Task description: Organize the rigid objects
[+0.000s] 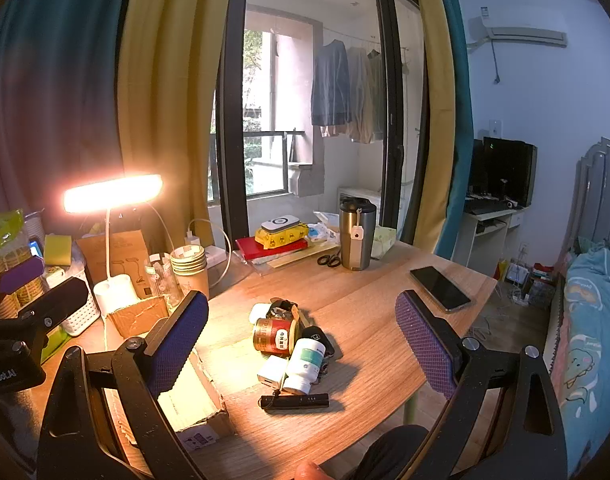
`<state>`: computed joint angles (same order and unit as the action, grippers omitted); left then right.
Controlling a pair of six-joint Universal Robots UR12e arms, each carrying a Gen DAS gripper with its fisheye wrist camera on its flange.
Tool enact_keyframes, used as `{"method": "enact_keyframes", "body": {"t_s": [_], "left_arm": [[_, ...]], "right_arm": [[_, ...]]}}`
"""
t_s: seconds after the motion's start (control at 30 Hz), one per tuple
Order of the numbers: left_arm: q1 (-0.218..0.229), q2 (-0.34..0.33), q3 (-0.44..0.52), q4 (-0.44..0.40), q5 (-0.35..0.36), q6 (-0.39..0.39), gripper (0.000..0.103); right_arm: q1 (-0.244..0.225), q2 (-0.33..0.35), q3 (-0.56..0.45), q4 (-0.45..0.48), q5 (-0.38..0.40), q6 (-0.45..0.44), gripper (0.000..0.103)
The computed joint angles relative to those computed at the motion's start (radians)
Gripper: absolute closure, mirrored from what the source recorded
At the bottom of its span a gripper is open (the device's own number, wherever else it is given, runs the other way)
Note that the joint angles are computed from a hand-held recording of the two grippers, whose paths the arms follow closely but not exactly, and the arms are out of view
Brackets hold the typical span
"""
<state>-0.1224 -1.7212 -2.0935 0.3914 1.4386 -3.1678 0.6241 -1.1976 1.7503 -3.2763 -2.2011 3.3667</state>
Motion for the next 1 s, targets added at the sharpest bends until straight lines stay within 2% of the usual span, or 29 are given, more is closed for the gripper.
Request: {"method": "enact_keyframes", "body": {"t_s": [0.7,1.0], "left_arm": [[-0.007,0.004,-0.005,-0.001,-0.001,0.004,0.0],[-0.011,-0.004,0.007,-0.034,0.017,0.004,0.0]], "right_arm": [[0.0,0.0,0.0,0.006,0.004,0.005,0.006],[-0.016,0.005,0.009,0.028,0.049,0.023,0.006]]}}
